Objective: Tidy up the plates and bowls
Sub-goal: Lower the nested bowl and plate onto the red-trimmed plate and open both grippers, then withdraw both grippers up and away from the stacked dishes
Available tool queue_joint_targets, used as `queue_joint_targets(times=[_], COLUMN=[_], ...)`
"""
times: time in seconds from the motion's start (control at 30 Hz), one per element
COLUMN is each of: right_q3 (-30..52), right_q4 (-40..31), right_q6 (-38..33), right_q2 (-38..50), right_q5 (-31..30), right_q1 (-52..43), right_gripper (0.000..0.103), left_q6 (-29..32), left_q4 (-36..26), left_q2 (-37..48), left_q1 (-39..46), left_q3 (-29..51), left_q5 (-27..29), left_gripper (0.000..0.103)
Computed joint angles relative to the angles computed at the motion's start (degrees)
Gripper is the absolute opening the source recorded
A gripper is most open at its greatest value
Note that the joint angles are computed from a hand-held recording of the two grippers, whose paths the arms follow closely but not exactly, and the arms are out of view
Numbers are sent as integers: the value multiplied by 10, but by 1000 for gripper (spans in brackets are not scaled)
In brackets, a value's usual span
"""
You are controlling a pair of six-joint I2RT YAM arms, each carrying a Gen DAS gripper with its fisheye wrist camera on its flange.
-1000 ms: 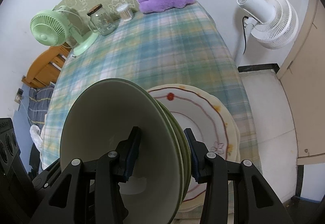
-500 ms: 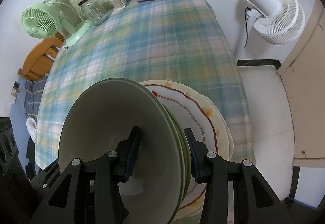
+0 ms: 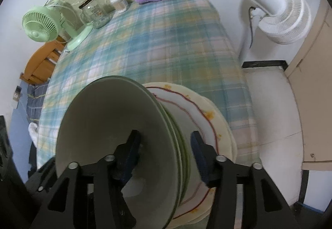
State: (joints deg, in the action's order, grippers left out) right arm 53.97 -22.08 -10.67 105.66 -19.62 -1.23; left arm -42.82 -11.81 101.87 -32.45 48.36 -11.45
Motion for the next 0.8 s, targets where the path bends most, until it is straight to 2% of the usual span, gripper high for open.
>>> queue_joint_targets(times=[0.1, 0.17, 0.33, 0.53, 0.8], right_q3=[-7, -13, -38, -92, -153], right_q4=[3, 4, 15, 43, 42], right_q6=[5, 6, 12, 38, 118], right_q2=[-7, -16, -63, -156, -315], right_q5=[8, 31, 66, 108, 202], right_q1=[-5, 2, 11, 22, 101], right_gripper=[72, 74, 74, 74, 75], left_q6=[5, 10, 22, 46, 111], left_q4=[-9, -28, -45, -37, -49], left_q2=[-3, -6, -53, -129, -278], left_q1=[3, -1, -7, -14, 16], left_q3=[-1, 5, -12, -55, -127], left_q5=[2, -9, -39, -72, -92], left_gripper=[79, 79, 86, 88, 92])
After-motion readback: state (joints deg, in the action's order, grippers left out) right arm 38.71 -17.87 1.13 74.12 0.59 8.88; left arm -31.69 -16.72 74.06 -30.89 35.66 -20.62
